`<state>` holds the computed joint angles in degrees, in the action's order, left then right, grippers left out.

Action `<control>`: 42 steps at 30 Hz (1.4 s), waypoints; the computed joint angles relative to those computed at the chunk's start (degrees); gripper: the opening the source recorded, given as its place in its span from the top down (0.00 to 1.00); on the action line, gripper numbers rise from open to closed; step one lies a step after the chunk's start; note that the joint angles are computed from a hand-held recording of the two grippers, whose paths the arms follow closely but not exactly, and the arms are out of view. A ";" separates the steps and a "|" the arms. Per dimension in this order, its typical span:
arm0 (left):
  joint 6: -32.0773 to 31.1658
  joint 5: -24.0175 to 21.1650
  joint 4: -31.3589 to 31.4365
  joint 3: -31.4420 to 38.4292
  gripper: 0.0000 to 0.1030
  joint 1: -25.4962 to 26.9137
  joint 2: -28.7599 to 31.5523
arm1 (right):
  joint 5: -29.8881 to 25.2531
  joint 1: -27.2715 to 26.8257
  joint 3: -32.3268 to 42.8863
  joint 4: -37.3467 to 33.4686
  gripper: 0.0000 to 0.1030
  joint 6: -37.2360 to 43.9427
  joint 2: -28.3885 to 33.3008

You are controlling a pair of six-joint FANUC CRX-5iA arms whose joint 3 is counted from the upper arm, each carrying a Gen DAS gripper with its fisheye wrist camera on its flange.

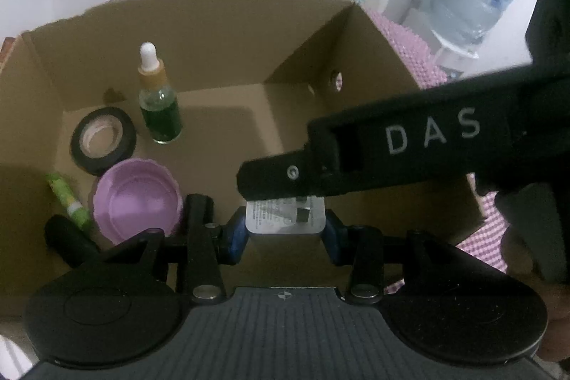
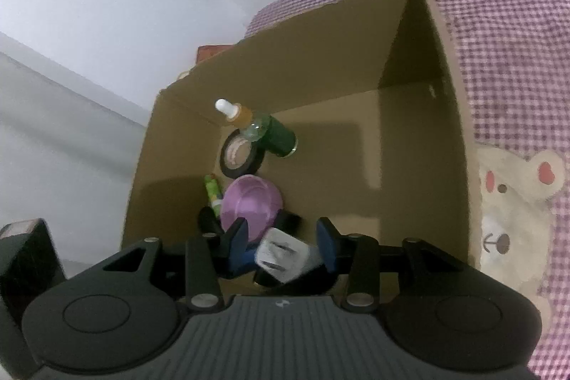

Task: Organize rigid objects
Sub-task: 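Carry the white charger into the box and open the right tool, then move the right tool back down to the gold-lidded jar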

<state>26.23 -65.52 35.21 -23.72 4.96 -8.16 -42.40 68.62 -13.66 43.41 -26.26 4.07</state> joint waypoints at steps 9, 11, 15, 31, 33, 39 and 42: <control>0.45 0.63 -0.04 -0.31 0.55 -0.37 0.02 | -0.53 0.38 -1.05 2.59 0.56 -0.16 -0.21; 0.16 1.08 -0.03 -0.58 0.55 -0.21 -0.56 | -0.92 0.70 -1.70 4.10 0.55 -1.91 -0.63; -3.18 1.37 2.80 -2.91 0.44 1.40 -3.71 | -1.52 1.75 -5.08 11.65 0.55 -10.09 -2.50; -30.91 -19.82 12.99 -12.00 0.04 28.60 -18.88 | -21.48 19.97 -18.12 35.09 0.46 -65.59 -2.26; -32.26 -20.56 10.65 -12.27 0.04 30.63 -19.25 | -19.94 20.85 -18.01 34.09 0.46 -69.69 -0.74; -31.07 -17.62 5.36 -13.45 0.04 33.67 -18.89 | -10.29 18.76 -14.70 32.47 0.46 -69.70 3.93; -29.91 -15.11 4.64 -14.03 0.05 33.52 -17.88 | -7.57 16.88 -12.17 31.04 0.46 -63.92 5.04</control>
<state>-3.69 -80.63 39.85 -37.75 38.48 -26.03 -49.97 85.50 -25.84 74.45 -90.18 9.12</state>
